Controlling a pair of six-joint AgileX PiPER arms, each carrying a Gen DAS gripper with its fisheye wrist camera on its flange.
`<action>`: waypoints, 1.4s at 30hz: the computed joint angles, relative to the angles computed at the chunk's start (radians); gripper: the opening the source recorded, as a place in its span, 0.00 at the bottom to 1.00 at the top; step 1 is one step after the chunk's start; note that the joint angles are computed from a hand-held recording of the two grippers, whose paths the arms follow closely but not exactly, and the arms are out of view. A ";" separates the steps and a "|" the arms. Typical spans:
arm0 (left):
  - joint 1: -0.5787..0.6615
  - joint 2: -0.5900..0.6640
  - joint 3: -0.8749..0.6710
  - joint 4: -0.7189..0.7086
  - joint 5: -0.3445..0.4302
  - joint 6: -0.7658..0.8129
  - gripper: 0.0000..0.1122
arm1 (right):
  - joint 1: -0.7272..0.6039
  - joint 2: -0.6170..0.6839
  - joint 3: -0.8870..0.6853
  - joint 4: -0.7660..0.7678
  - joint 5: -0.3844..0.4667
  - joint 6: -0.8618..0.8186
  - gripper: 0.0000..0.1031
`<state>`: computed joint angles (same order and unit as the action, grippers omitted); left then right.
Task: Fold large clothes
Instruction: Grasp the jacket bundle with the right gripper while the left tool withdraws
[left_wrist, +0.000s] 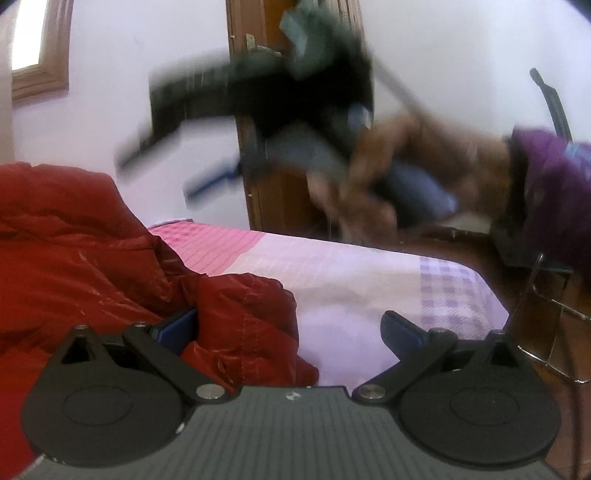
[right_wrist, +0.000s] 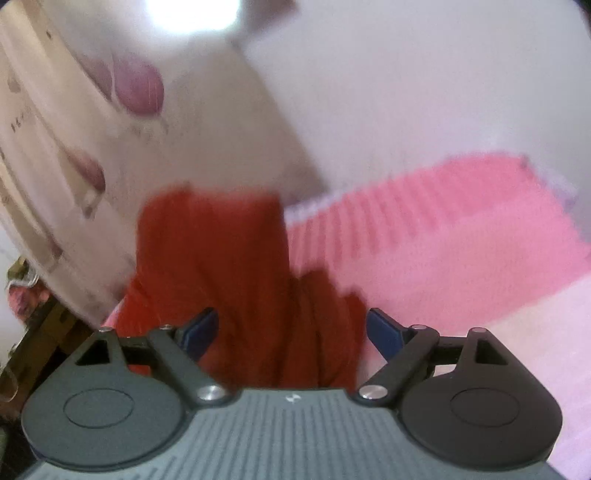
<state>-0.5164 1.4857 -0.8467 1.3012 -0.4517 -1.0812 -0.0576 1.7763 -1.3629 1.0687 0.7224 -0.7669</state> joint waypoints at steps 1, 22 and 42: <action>-0.010 -0.004 0.003 -0.006 0.014 0.007 0.91 | 0.000 -0.037 0.008 0.028 -0.027 -0.033 0.85; -0.018 -0.021 0.092 -0.148 -0.015 0.180 0.91 | 0.299 0.183 -0.279 -0.559 -0.116 -0.145 0.19; 0.272 -0.102 0.125 0.365 -0.311 -0.242 0.89 | 0.293 0.037 0.163 0.086 -0.422 -0.475 0.18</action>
